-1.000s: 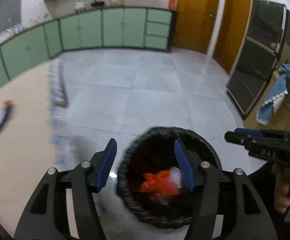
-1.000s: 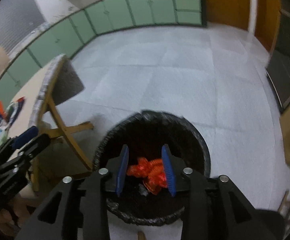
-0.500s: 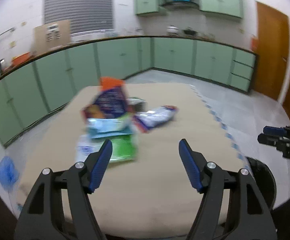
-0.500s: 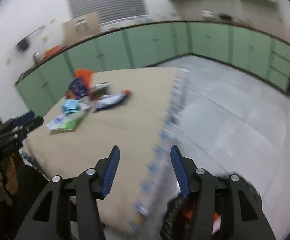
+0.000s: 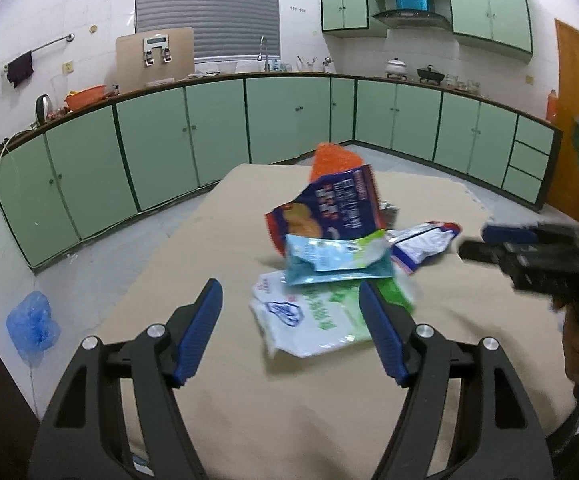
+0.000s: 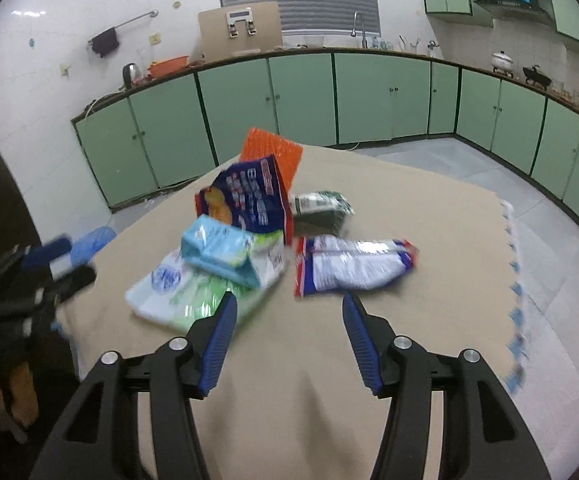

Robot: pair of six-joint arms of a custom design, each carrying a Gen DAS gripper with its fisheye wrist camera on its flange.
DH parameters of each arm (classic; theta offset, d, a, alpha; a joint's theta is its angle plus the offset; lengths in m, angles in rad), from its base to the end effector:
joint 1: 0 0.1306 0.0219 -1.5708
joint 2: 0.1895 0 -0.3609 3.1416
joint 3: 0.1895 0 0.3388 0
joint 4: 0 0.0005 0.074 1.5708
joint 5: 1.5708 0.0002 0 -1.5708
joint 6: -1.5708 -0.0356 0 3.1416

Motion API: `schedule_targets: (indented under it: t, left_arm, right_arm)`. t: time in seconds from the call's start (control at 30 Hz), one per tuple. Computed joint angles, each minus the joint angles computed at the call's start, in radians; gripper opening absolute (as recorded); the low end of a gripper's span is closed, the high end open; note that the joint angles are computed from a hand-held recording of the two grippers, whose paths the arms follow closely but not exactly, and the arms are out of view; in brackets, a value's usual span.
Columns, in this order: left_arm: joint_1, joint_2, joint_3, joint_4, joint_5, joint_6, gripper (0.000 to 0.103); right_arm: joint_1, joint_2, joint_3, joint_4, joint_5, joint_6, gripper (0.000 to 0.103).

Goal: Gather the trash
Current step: 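Move both open tools back from the bin to the table trash, then grasp the milk carton with the right tool while the left tool grasps the white-and-green bag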

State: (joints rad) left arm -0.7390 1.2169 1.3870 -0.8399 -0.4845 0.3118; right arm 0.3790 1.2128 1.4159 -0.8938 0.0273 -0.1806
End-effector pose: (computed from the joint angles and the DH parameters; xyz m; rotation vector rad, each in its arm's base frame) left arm 0.2912 -0.2436 0.4783 0.2035 2.1434 -0.0616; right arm 0.3513 0.1383 0.4848 -0.2107 2.2653 0.2660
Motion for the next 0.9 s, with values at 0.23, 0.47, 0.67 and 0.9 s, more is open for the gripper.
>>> schedule_targets:
  t: [0.23, 0.47, 0.67, 0.9]
  left_arm:
    - [0.072, -0.012, -0.053, 0.042, 0.065, 0.009, 0.069]
    - [0.112, -0.030, -0.084, 0.053, 0.087, 0.020, 0.069]
    - [0.117, -0.050, -0.097, 0.055, 0.073, 0.035, 0.069]
    - [0.152, -0.048, -0.099, 0.044, 0.128, 0.043, 0.069]
  right_arm:
    - [0.006, 0.201, 0.139, 0.028, 0.016, -0.047, 0.055]
    - [0.020, 0.218, 0.109, -0.002, -0.061, -0.023, 0.055]
    - [0.038, 0.157, 0.065, -0.012, -0.191, 0.051, 0.055]
    - [0.032, 0.122, 0.053, -0.013, -0.130, 0.093, 0.055]
